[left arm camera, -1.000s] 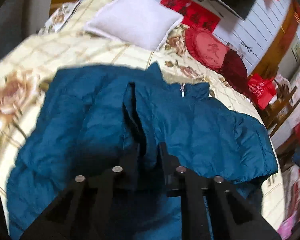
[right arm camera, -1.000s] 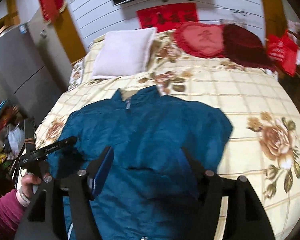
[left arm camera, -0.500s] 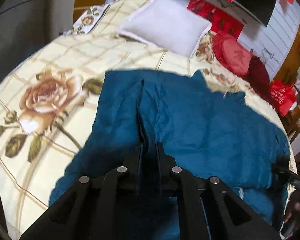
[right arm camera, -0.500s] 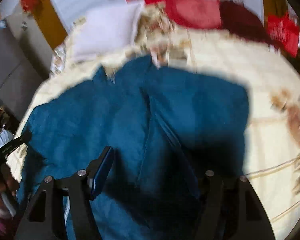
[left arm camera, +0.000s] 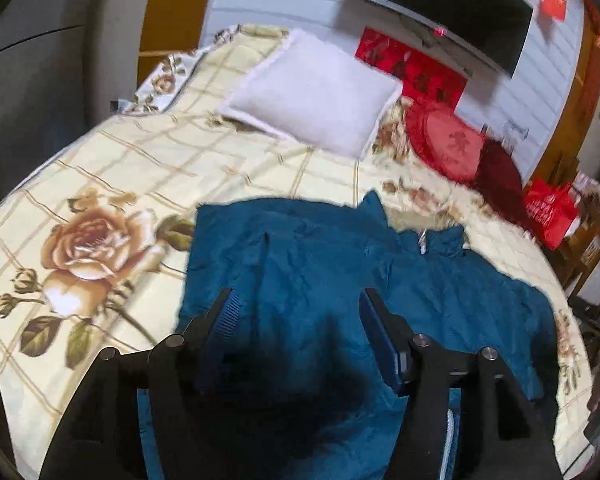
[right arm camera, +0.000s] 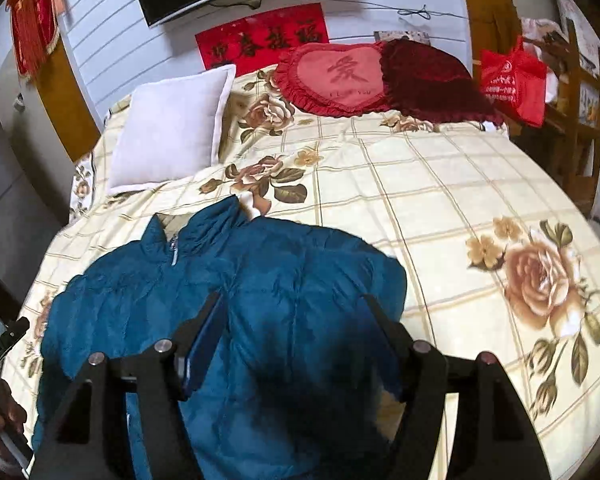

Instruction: Fold large clothes

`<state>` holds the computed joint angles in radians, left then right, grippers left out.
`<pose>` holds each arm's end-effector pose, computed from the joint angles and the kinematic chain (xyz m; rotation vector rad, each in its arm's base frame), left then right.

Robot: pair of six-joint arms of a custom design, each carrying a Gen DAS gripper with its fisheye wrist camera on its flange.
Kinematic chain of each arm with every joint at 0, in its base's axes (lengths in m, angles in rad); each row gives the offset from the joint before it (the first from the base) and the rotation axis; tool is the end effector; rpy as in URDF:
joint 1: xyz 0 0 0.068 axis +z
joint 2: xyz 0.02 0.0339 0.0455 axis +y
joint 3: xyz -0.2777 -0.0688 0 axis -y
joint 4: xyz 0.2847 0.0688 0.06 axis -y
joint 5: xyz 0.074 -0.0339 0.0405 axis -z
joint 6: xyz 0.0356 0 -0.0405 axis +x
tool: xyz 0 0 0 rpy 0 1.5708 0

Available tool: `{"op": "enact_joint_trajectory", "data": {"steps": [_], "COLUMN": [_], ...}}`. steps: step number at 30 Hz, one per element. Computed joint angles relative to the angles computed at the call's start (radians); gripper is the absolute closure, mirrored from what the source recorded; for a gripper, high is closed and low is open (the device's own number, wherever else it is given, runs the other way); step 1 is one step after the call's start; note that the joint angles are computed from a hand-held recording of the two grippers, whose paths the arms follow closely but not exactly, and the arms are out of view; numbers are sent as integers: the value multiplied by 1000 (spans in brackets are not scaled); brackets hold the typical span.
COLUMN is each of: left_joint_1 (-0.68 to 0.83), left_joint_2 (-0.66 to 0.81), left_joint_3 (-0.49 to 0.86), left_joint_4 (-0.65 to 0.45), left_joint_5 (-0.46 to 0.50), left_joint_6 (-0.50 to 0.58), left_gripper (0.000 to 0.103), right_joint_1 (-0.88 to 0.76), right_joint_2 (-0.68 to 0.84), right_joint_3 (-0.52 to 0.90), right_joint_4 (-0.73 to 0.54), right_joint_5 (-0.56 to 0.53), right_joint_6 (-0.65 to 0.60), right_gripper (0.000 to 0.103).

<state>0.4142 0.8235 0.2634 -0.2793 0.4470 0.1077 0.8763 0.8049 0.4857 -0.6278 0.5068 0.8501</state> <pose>0.1666 0.0564 0.1378 -0.1542 2.3178 -0.2796 0.1272 0.1258 0.1960 0.1660 2.3613 0.1809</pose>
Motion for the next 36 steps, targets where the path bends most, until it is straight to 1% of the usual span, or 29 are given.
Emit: {"op": "enact_joint_trajectory", "data": {"steps": [2, 3, 4, 5, 7, 10, 12, 14, 15, 16, 17, 19, 21, 23, 25, 27, 29, 30, 32, 34, 36], "left_joint_1": [-97, -142, -168, -178, -195, -246, -265, -268, -264, -258, -253, -250, -255, -265, -274, -276, -277, -279, -283, -278, -270], "left_joint_2": [117, 205, 293, 370, 402, 425, 429, 433, 429, 427, 426, 423, 417, 413, 411, 411, 411, 412, 415, 422, 432], "left_joint_3": [-3, 7, 22, 33, 15, 0, -13, -13, -13, -12, -11, -15, -22, -30, -37, -39, -39, -39, -41, -42, -43], "left_joint_4": [110, 160, 198, 237, 306, 361, 385, 387, 378, 372, 369, 371, 378, 388, 397, 402, 402, 403, 411, 419, 430], "left_joint_5": [-117, -178, -210, -208, -209, -256, -279, -285, -284, -279, -273, -272, -281, -295, -305, -310, -308, -310, -316, -309, -298], "left_joint_6": [-58, -82, -94, -101, -111, -89, -87, -84, -81, -77, -74, -70, -72, -82, -88, -87, -84, -83, -81, -80, -82], "left_gripper": [31, 31, 31, 30, 27, 27, 26, 26, 26, 26, 26, 26, 26, 26, 26, 26, 25, 25, 25, 25, 25], "right_joint_1": [-32, -47, -65, -79, -117, -148, -160, -144, -132, -114, -112, -9, 96, 188, 237, 254, 240, 249, 250, 244, 269], "right_joint_2": [132, 212, 301, 357, 415, 457, 458, 440, 412, 360, 315, 195, 171, 197, 252, 371, 521, 557, 559, 525, 458], "right_joint_3": [15, 25, 35, 33, 3, -52, -71, -48, -35, -35, -44, -49, -27, -6, 8, 31, 51, 39, 34, 48, 55], "right_joint_4": [87, 123, 154, 184, 261, 384, 417, 348, 293, 251, 243, 166, 100, 81, 103, 149, 195, 234, 239, 187, 136], "right_joint_5": [-39, -53, -59, -52, -41, -39, -48, -45, -45, -48, -55, -12, 37, 67, 73, 61, 22, 43, 46, 17, 34], "right_joint_6": [-50, -59, -62, -64, -80, -99, -98, -74, -48, -21, -21, 34, 76, 104, 109, 94, 86, 90, 99, 124, 158], "right_gripper": [32, 32, 32, 32, 32, 30, 30, 30, 31, 31, 31, 31, 31, 31, 31, 31, 31, 29, 29, 29, 29]}}
